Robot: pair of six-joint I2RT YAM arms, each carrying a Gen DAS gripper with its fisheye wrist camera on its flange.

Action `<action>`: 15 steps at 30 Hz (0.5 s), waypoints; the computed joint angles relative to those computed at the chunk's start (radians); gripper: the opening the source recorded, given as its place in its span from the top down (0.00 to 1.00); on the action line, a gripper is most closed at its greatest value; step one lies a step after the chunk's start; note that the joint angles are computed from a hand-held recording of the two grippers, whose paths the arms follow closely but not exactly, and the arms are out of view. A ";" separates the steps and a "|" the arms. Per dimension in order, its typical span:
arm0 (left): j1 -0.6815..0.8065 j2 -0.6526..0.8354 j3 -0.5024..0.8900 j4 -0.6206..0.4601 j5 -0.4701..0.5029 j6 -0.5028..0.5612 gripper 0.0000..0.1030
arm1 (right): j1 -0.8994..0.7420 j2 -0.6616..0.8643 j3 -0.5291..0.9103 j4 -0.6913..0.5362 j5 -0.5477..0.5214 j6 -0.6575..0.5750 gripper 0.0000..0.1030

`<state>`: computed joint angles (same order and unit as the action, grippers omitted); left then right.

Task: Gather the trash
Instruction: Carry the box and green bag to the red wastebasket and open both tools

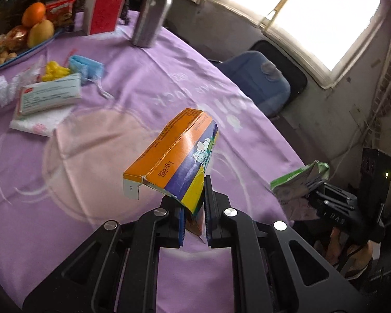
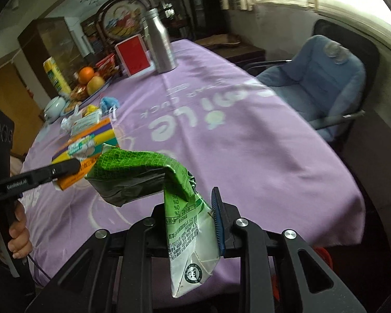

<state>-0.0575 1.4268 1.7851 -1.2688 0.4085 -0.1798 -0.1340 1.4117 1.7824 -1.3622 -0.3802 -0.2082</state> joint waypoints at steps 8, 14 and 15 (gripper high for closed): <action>-0.202 -0.011 0.024 0.019 -0.072 -0.035 0.88 | -0.240 -0.015 -0.002 -0.060 -0.108 -0.115 0.76; -0.408 0.005 0.080 0.004 -0.175 -0.061 0.88 | -0.421 -0.017 0.001 -0.100 -0.170 -0.216 0.76; -0.429 0.003 0.079 0.013 -0.189 -0.060 0.88 | -0.473 -0.012 0.003 -0.108 -0.188 -0.238 0.76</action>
